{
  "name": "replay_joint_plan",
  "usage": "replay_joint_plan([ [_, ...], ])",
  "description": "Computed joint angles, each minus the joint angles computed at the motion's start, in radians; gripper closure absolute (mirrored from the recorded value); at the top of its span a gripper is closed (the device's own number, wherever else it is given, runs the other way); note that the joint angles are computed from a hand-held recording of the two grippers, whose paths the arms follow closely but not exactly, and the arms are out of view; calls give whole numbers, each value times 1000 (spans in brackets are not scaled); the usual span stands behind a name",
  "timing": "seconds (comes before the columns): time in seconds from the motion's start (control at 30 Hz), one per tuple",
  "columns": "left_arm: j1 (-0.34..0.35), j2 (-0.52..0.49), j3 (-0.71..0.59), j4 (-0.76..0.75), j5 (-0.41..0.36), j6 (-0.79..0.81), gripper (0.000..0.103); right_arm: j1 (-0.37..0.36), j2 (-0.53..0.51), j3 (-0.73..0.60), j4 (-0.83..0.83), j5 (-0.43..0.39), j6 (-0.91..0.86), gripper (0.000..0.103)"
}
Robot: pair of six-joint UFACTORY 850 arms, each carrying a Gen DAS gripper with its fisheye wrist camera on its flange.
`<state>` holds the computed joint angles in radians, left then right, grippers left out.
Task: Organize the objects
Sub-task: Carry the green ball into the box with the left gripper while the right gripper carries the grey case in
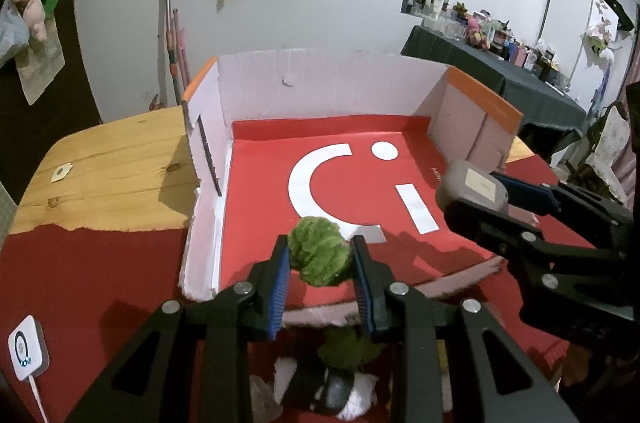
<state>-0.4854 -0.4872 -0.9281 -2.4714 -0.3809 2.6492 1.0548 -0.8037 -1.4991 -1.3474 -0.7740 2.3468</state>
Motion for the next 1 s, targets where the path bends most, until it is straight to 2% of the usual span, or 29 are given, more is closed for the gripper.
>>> replay_joint_plan([
  [0.2, 0, -52, -73, 62, 47, -65, 72, -38, -23, -21, 47, 50, -56, 48],
  [0.43, 2, -126, -162, 263, 104, -274, 72, -70, -44, -34, 80, 97, -101, 48],
  [0.63, 2, -170, -207, 408, 122, -430, 72, -94, -55, -36, 87, 131, -122, 48],
  [0.77, 2, -185, -220, 448, 131, -469, 72, -112, -62, -34, 84, 167, -126, 48],
  [1.0, 0, -184, -215, 403, 140, -423, 72, -128, -55, -23, 79, 182, -171, 48],
])
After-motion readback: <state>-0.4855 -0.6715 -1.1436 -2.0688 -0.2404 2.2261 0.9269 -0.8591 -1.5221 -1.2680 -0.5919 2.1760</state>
